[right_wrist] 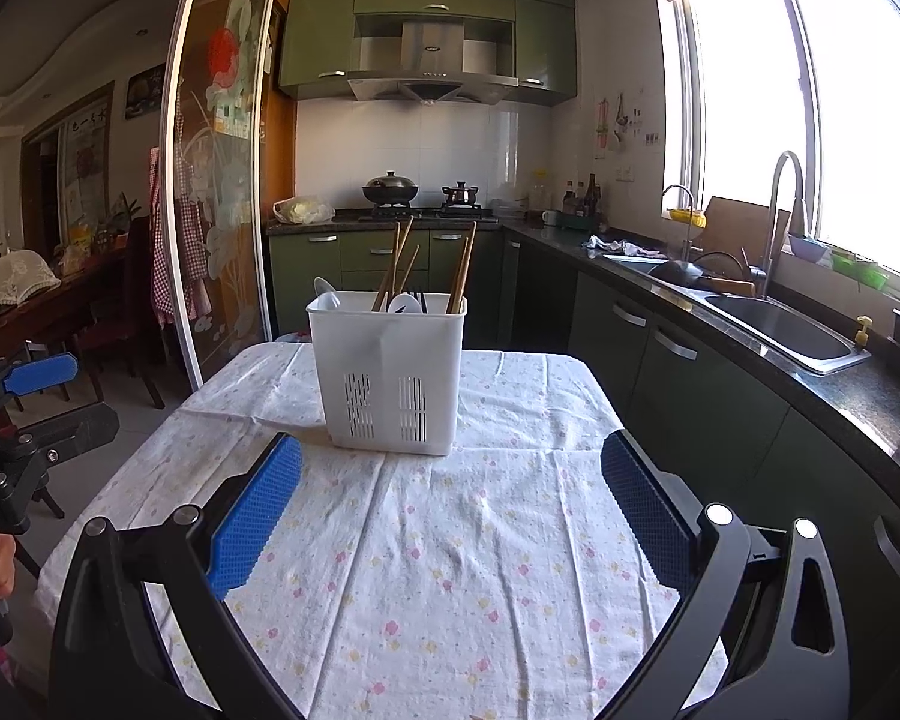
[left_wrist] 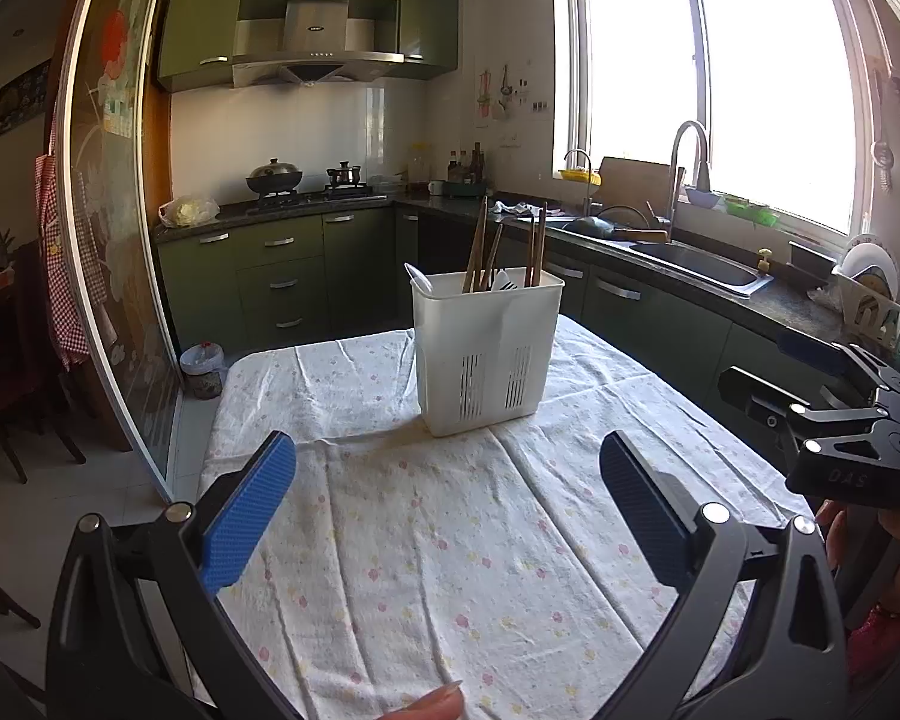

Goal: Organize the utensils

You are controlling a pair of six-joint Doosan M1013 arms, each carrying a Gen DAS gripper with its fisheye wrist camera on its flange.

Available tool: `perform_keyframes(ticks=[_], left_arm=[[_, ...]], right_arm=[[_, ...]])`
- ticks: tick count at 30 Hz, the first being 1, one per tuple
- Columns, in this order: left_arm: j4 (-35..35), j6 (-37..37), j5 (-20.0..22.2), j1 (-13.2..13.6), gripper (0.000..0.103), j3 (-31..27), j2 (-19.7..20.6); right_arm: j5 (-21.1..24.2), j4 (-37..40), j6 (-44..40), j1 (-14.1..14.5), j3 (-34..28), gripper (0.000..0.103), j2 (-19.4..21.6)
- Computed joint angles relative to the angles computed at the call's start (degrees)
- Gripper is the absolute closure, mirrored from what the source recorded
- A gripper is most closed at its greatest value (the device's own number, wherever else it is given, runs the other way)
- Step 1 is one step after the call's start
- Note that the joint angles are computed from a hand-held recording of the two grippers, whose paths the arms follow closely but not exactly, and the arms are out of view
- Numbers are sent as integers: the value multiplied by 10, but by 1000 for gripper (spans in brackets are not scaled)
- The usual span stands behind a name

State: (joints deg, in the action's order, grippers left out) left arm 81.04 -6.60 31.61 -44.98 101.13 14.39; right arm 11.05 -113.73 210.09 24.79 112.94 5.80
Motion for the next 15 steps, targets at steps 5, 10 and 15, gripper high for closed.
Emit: perform_keyframes(ticks=[5,10,15], left_arm=[[-6,6,0,0,7,-2,1],[-8,3,-23,5,7,-1,1],[-41,24,-52,14,7,-3,0]], right_arm=[[0,-3,3,0,0,4,0],[-1,5,-4,0,-1,4,1],[-2,2,-2,0,-1,4,2]])
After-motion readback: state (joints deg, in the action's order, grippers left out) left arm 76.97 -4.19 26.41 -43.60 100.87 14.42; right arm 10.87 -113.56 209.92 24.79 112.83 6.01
